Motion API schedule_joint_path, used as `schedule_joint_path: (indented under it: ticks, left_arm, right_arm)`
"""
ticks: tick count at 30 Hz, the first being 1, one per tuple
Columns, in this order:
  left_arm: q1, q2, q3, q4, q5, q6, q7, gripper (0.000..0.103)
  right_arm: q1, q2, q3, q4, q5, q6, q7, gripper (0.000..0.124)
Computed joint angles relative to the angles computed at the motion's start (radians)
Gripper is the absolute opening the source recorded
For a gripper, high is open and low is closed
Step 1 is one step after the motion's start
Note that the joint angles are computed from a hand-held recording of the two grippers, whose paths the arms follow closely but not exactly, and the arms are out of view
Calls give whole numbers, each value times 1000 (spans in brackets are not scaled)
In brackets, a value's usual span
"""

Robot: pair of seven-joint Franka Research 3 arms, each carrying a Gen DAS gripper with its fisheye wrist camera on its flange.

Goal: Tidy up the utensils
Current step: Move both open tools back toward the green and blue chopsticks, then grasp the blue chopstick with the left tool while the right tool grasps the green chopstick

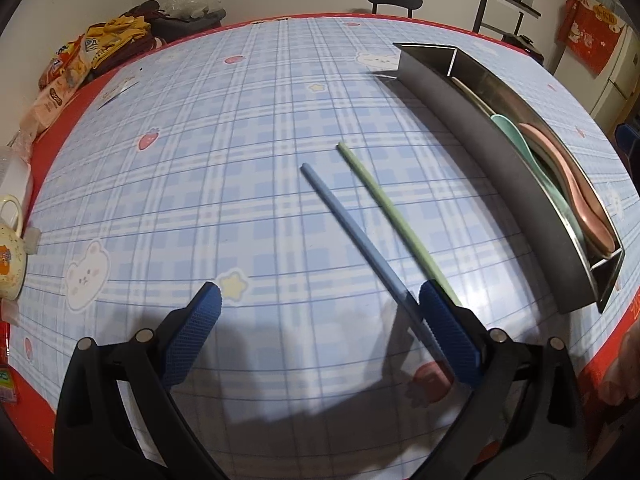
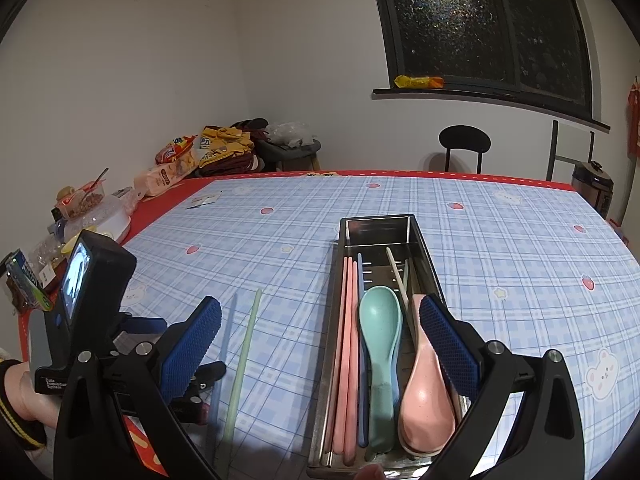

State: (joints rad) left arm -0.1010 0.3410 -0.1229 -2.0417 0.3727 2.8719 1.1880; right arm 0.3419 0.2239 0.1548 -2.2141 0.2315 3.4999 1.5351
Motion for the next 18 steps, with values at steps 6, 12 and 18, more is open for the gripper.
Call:
schedule_joint_path:
  ticks: [6,12,18]
  left_arm:
    - [-17,3,5,1,13,-15,-21,97]
    - [-48,-19,35,-29,114,18,-55,90]
    - [12,-51,-20,-88,79,72,78,82]
  right_arm:
    - [17,5,-14,6,20,-7,-21,97]
    - [-28,7,23,2,-29,-2,16,97]
    - [-250,14,182,-18,-357,31,278,97]
